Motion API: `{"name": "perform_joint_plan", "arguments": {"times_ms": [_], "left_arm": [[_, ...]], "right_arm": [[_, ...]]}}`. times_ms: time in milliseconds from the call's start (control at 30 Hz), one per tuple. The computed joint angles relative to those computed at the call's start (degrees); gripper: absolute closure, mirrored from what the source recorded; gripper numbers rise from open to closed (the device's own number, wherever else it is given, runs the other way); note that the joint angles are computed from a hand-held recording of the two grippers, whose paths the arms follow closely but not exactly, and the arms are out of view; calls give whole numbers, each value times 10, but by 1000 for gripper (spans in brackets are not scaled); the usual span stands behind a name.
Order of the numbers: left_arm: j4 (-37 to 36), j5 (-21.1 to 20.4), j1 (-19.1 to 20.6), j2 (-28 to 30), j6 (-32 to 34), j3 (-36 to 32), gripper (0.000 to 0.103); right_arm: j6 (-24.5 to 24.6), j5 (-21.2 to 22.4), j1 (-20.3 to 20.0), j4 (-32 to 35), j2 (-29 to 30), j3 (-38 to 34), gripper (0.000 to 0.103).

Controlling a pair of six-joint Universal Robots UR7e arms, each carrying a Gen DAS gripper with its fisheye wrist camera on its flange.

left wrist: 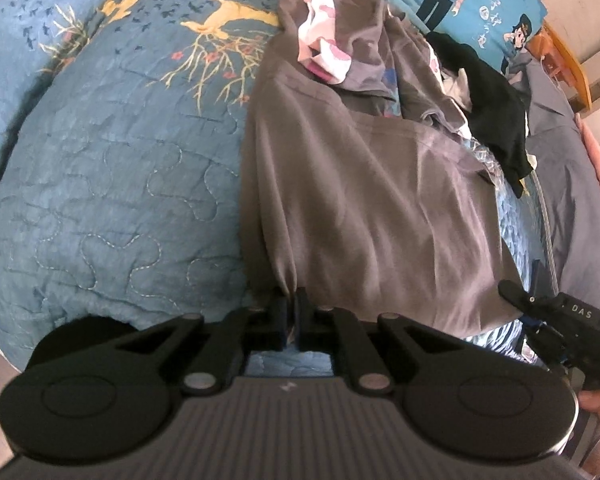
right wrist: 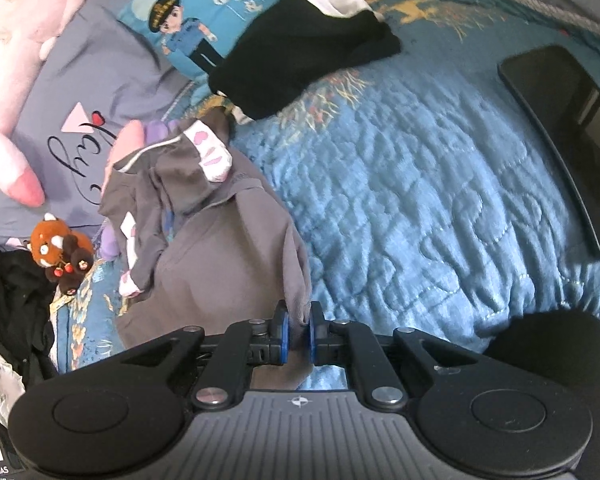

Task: Fold clothes

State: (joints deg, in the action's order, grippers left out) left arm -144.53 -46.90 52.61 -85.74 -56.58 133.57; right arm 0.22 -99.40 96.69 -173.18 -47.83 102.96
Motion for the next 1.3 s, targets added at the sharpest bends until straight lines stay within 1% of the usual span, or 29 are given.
{"name": "perform_joint_plan", "arguments": {"times_ms": [100, 133, 200, 367, 500, 633, 733, 867, 1067, 1200, 1300], "left_arm": [[6, 5, -7, -10, -9, 4, 100], [-6, 6, -4, 2, -6, 1, 100], [1, 11, -9, -3, -11, 3, 100], [14, 21, -18, -10, -14, 6, 100], [71, 41, -34, -8, -21, -4, 100], [111, 47, -43, -3, -23, -15, 100], [115, 44, -50, -2, -20, -14, 100], [142, 43, -78, -16, -32, -3, 100], [176, 36, -122, -48, -58, 20, 100], [191, 23, -146, -68, -82, 36, 100], [197, 18, -156, -80, -97, 44, 100]], "right_arm": [[-2, 7, 1, -5, -5, 4, 95], [-4, 8, 1, -7, -6, 6, 95], [-12, 9, 3, -14, -8, 9, 95], [-57, 0, 12, -36, -11, 20, 95], [-61, -3, 13, -31, -18, 27, 95], [-65, -11, 13, -33, -27, 37, 95], [-72, -14, 13, -34, -39, 50, 95], [-80, -13, 10, -30, -65, 75, 95], [-78, -16, 2, -12, -108, 116, 96], [-75, -19, -3, -1, -123, 130, 96], [-70, -22, -7, 13, -127, 132, 96]]}}
